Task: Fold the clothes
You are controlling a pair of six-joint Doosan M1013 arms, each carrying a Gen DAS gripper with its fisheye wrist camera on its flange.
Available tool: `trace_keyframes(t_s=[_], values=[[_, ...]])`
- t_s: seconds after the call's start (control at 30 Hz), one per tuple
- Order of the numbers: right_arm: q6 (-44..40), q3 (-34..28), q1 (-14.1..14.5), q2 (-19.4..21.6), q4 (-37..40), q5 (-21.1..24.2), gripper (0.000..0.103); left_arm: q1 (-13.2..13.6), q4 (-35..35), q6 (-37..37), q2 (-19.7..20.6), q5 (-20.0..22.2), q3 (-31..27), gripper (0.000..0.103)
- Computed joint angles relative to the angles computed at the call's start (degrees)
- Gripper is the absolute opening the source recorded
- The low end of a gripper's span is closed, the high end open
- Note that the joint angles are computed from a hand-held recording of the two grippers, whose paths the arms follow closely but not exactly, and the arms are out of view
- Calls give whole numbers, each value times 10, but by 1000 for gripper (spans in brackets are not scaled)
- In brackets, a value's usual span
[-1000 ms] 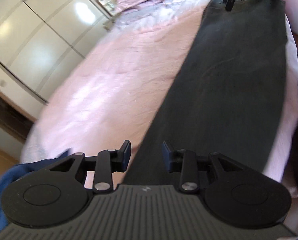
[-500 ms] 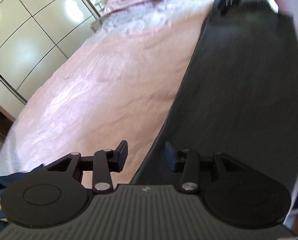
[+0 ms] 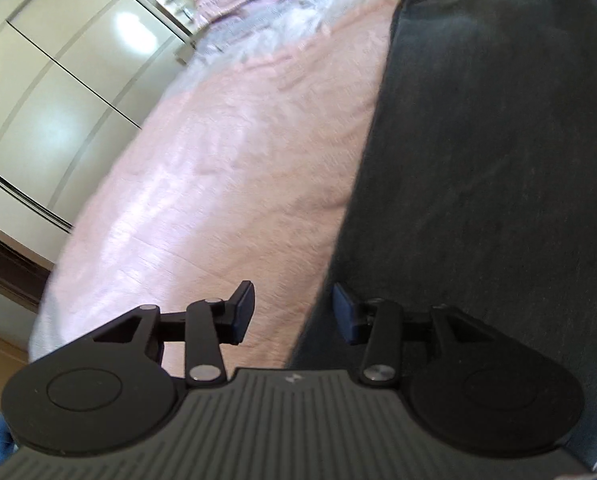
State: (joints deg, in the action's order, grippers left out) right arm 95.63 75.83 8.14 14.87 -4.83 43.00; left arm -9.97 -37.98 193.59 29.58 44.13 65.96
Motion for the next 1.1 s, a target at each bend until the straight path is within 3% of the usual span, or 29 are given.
trace_keyframes(t_s=[0.1, 0.13, 0.17, 0.23, 0.3, 0.4, 0.47, 0.53, 0.6, 0.67, 0.87, 1.0, 1.1], values=[[113, 81, 23, -69, -56, -74, 44, 2, -68, 56, -24, 19, 23, 40], [165, 108, 34, -90, -89, -93, 49, 1, -93, 87, -33, 35, 34, 41], [219, 134, 46, -110, -128, -106, 64, 0, -115, 115, -42, 53, 44, 46], [335, 176, 74, -140, -216, -113, 74, -4, -155, 167, -58, 92, 63, 52], [449, 211, 103, -165, -300, -103, 74, -13, -186, 219, -72, 152, 82, 56], [568, 242, 130, -184, -350, -82, 74, -35, -200, 297, -88, 207, 115, 56], [629, 256, 140, -192, -358, -75, 74, -55, -199, 351, -95, 210, 140, 50], [667, 267, 144, -197, -355, -78, 74, -75, -179, 373, -95, 207, 149, 30], [671, 269, 147, -197, -344, -82, 74, -91, -161, 368, -89, 197, 147, 7], [662, 269, 148, -194, -330, -89, 74, -96, -162, 337, -80, 192, 130, 3], [697, 268, 145, -171, -350, -152, 73, -95, -159, 229, -58, 212, 71, 2], [839, 263, 142, -149, -445, -196, 73, -89, -170, 207, -58, 221, 58, 2], [948, 254, 142, -135, -515, -179, 69, -87, -182, 211, -61, 219, 60, 2]])
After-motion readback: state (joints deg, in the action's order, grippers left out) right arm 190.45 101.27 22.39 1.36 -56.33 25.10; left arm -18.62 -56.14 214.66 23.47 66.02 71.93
